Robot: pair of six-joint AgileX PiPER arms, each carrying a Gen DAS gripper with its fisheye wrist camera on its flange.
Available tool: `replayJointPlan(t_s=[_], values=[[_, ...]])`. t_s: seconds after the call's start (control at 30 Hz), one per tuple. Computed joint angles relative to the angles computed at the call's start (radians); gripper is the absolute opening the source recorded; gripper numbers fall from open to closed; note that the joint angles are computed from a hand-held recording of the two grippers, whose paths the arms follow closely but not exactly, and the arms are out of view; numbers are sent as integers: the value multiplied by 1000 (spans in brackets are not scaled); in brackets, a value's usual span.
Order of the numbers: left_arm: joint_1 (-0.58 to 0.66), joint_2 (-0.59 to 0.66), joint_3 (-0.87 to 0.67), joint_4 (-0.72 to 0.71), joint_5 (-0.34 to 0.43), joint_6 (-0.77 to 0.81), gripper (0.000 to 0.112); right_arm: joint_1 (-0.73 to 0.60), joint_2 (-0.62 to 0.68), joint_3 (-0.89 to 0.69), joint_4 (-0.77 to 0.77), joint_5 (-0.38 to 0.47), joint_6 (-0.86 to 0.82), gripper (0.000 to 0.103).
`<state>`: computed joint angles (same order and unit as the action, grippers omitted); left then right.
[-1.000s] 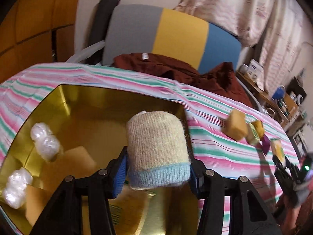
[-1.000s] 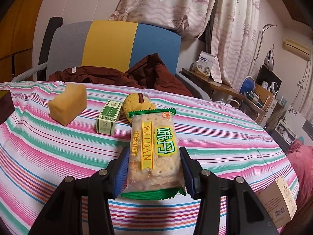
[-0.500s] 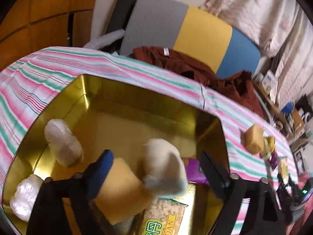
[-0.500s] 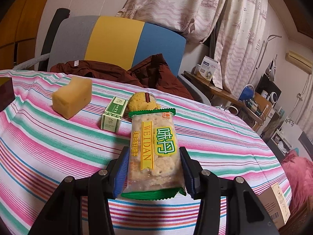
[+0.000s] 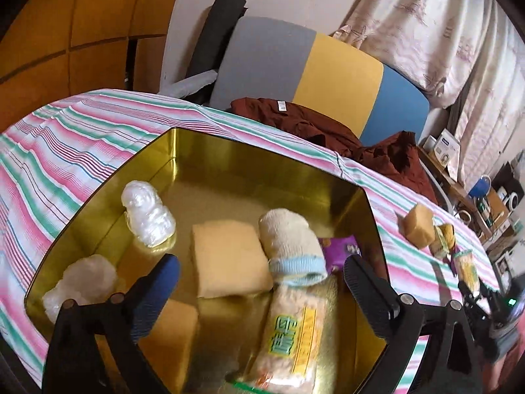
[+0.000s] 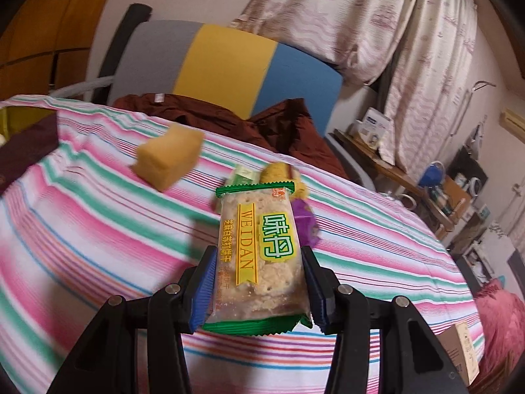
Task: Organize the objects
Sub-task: 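Carry the towel into the tin and release it with the left tool while the right tool holds the packet, then lower the WEIDAN packet into the tin and open the right tool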
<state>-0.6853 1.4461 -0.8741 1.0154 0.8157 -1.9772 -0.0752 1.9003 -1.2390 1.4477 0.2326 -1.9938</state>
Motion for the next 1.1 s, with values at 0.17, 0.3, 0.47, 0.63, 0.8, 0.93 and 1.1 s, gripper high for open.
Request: replayJointPlan(t_s=[0.17,0.3,0.47,0.63,0.8,0.93,1.1], values=[[-23,-1,25,14,-2,-34,101,47,-67,18,-185,133,249,50],[-43,-9,45,28,6,-60,101,125,-126,56,-189,195,248,50],[-63,-23,68,34,31,-69,101,263,-163,48,-253,225,320,50],[-68,-51,109,27,26,-89,101,402,-129,-67,-448,253,547,50],[-60,-75,128,14,25,-88,101,510,-24,-244,-710,319,811,50],[-57,-95,134,8,42,-94,101,582,67,-401,-915,398,1024,50],[-65,-117,145,-22,69,-100,101,633,207,-633,-1044,542,1160,50]])
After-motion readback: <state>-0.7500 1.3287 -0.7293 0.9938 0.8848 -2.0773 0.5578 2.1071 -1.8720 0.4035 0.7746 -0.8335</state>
